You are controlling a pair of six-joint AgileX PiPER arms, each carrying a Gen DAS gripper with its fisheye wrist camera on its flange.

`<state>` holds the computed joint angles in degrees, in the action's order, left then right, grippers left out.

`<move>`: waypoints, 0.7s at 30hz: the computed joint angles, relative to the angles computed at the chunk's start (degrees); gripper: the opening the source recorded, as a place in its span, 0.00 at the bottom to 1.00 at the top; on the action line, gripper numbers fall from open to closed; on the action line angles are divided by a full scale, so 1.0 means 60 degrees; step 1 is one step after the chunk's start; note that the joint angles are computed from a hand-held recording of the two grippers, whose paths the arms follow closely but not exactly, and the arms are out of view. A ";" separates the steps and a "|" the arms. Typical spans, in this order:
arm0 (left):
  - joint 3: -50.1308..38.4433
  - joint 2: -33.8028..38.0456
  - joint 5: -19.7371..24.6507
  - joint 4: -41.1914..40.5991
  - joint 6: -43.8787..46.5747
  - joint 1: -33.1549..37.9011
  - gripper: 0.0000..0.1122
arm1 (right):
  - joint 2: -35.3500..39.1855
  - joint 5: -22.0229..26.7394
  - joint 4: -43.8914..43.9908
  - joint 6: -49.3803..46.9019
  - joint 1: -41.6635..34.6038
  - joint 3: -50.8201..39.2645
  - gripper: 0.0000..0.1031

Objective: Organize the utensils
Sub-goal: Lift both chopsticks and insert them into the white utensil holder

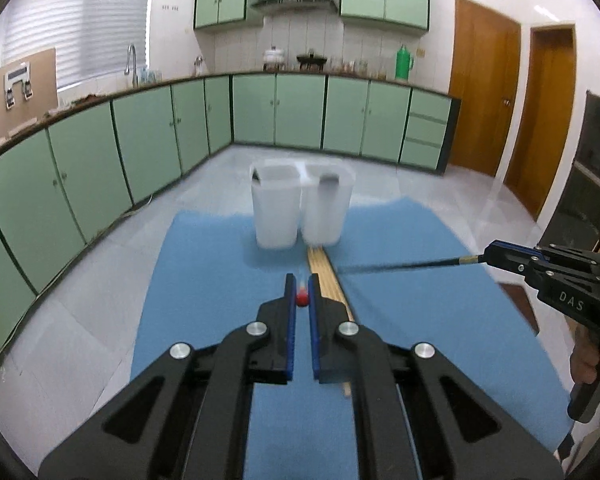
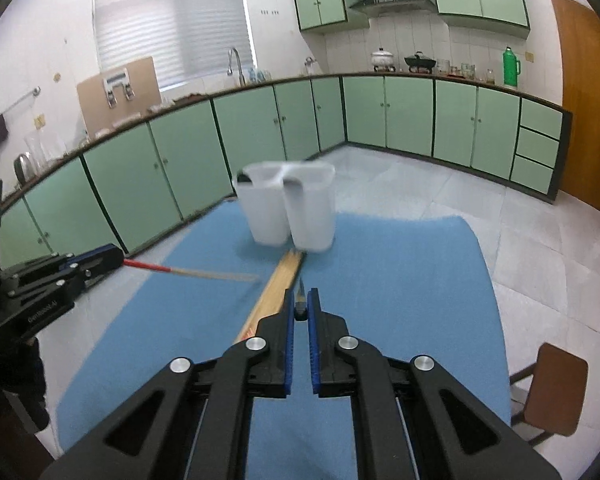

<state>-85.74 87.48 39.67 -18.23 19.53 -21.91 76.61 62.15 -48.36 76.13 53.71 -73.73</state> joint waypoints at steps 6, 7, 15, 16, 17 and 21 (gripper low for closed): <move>-0.1131 0.0390 0.0254 -0.0239 0.0011 -0.0073 0.04 | 0.0284 -0.0254 0.1159 -0.1962 -0.1158 -0.1567 0.06; -0.1317 0.0494 0.0297 -0.0263 0.0019 -0.0086 0.04 | 0.0381 -0.0265 0.1366 -0.2312 -0.1325 -0.1841 0.06; -0.2599 0.1081 0.0747 -0.0869 0.0384 0.0079 0.04 | 0.1050 -0.0153 0.2788 -0.4639 -0.2285 -0.3792 0.06; -0.2827 0.1187 0.0807 -0.1012 0.0504 0.0157 0.04 | 0.1131 -0.0067 0.2812 -0.4809 -0.2307 -0.4032 0.06; -0.3006 0.1257 0.0865 -0.1095 0.0536 0.0181 0.04 | 0.1230 0.0023 0.2864 -0.5048 -0.2366 -0.4334 0.06; -0.4831 0.2039 0.1468 -0.1256 0.0372 0.0282 0.04 | 0.1805 0.0354 0.3437 -0.6318 -0.2853 -0.6058 0.06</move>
